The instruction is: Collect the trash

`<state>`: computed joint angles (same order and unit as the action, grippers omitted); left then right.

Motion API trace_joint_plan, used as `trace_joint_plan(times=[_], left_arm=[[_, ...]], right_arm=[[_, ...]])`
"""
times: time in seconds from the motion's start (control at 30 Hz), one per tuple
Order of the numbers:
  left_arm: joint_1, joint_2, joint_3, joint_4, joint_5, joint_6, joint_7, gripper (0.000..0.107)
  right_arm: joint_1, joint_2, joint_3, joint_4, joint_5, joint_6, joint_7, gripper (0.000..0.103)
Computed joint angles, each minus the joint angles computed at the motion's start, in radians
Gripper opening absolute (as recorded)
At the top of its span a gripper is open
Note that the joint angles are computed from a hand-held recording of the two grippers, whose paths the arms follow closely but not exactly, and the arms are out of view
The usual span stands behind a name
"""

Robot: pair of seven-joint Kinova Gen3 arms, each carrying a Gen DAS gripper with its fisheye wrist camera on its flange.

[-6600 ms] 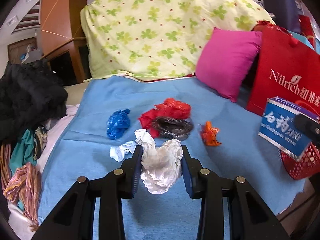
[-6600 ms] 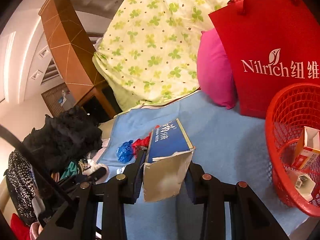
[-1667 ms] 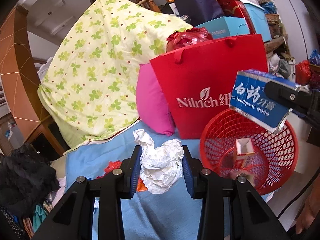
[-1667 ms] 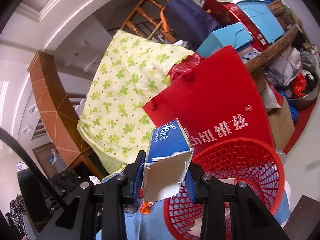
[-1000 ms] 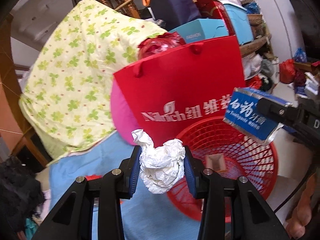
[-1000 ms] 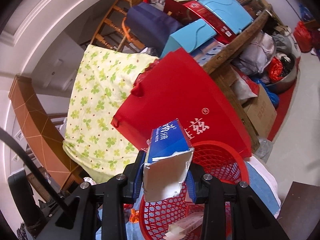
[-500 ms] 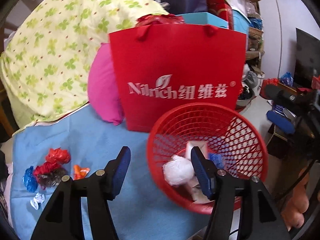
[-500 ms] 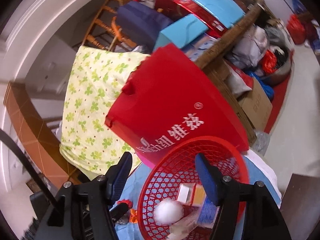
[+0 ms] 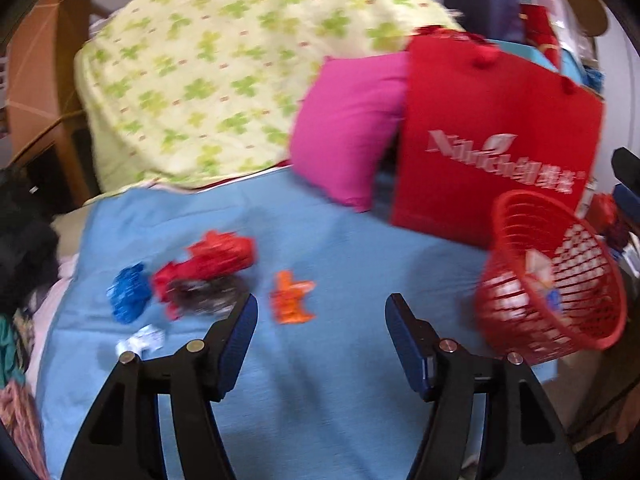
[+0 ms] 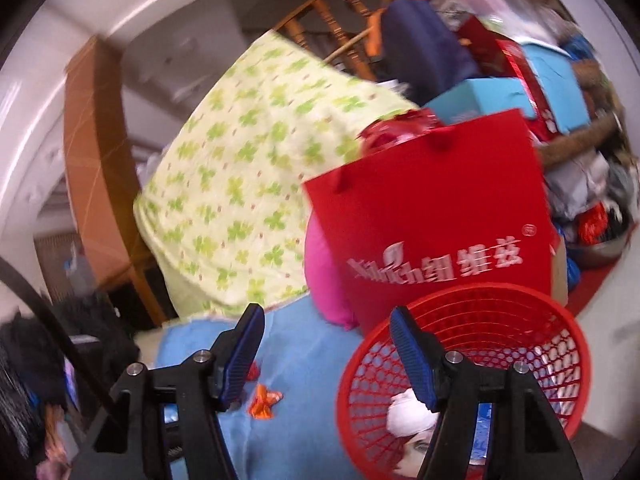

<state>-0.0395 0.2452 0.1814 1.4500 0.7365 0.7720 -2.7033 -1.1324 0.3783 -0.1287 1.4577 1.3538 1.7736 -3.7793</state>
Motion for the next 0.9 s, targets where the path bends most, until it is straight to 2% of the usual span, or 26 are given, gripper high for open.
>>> trace_joint_plan(times=[0.1, 0.23, 0.43, 0.5, 0.67, 0.9], left_arm=[[-0.018, 0.034, -0.020, -0.010, -0.015, -0.042, 0.016, 0.067], [-0.044, 0.089, -0.034, -0.054, -0.060, -0.051, 0.105, 0.067], [-0.092, 0.138, -0.017, -0.095, -0.117, -0.053, 0.162, 0.067], [-0.109, 0.149, -0.011, -0.109, -0.125, -0.045, 0.171, 0.067], [-0.123, 0.159, -0.006, -0.123, -0.156, -0.045, 0.189, 0.067], [-0.132, 0.158, 0.007, -0.115, -0.165, -0.058, 0.177, 0.067]], right_arm=[[0.049, 0.057, -0.025, -0.096, 0.002, -0.054, 0.122, 0.070], [0.122, 0.137, -0.083, -0.239, -0.006, -0.087, 0.285, 0.070], [0.089, 0.244, 0.092, -0.439, -0.188, -0.202, 0.513, 0.070], [0.100, 0.284, 0.104, -0.512, -0.234, -0.204, 0.588, 0.070], [0.093, 0.344, 0.153, -0.616, -0.299, -0.198, 0.685, 0.070], [0.075, 0.376, 0.229, -0.677, -0.382, -0.192, 0.745, 0.070]])
